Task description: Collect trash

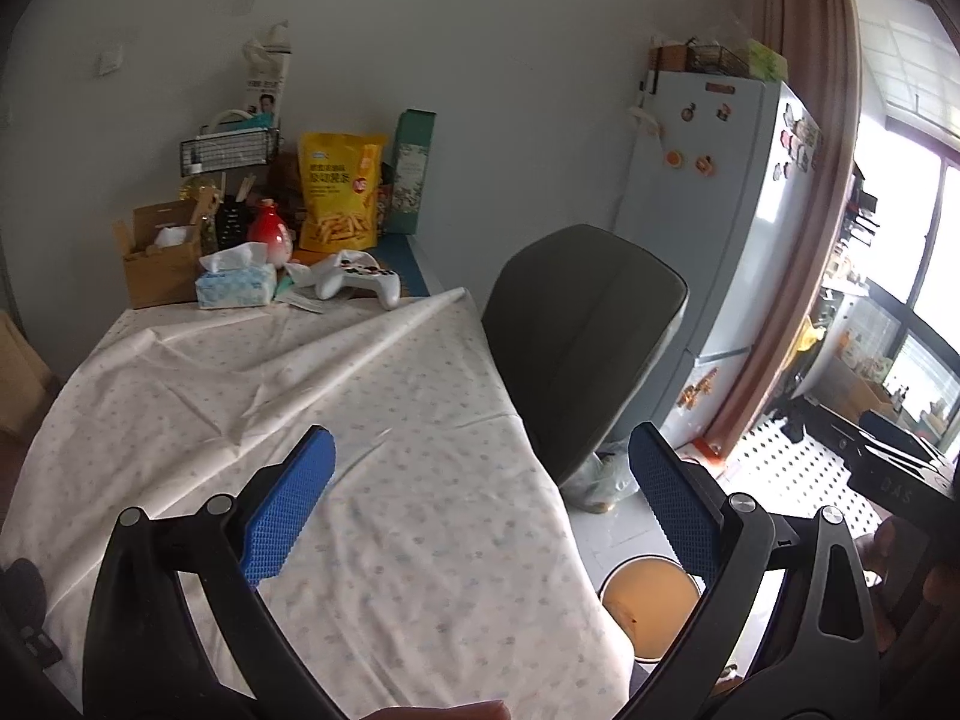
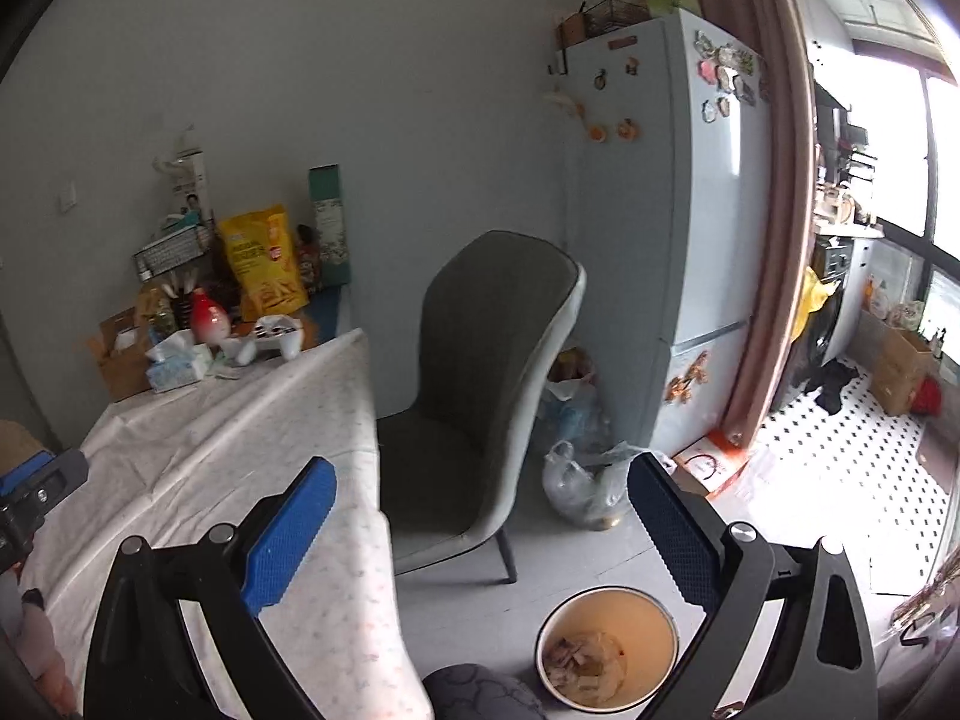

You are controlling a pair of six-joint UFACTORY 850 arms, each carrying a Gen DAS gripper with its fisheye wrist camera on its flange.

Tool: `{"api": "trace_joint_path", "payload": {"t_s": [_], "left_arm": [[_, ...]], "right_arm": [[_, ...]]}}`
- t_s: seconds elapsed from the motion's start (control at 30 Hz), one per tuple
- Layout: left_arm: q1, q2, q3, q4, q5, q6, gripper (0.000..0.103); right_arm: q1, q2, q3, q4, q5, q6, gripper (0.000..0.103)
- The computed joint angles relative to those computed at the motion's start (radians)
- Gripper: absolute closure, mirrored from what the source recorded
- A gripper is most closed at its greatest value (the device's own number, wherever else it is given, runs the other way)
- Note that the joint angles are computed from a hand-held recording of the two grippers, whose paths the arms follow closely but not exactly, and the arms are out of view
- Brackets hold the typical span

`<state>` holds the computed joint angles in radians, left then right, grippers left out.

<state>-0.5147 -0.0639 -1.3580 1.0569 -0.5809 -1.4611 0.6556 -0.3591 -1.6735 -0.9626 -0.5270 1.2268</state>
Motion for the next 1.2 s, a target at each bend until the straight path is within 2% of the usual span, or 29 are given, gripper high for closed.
{"api": "trace_joint_path", "payload": {"t_s": [0.17, 0.33, 1.2], "left_arm": [[-0.012, 0.027, 0.025, 0.04, -0.022, -0.047, 0.006], [-0.02, 0.031, 0.033, 0.061, -0.03, -0.067, 0.006], [0.021, 0.008, 0.027, 0.018, -0.002, -0.037, 0.006]], "right_arm": [[0.019, 0.011, 0.015, -0.009, 0.008, 0.002, 0.007], [0.017, 0.002, 0.006, 0.049, 0.01, -0.03, 0.007], [0.009, -0.05, -0.046, 0.153, 0.049, -0.158, 0.007]]}}
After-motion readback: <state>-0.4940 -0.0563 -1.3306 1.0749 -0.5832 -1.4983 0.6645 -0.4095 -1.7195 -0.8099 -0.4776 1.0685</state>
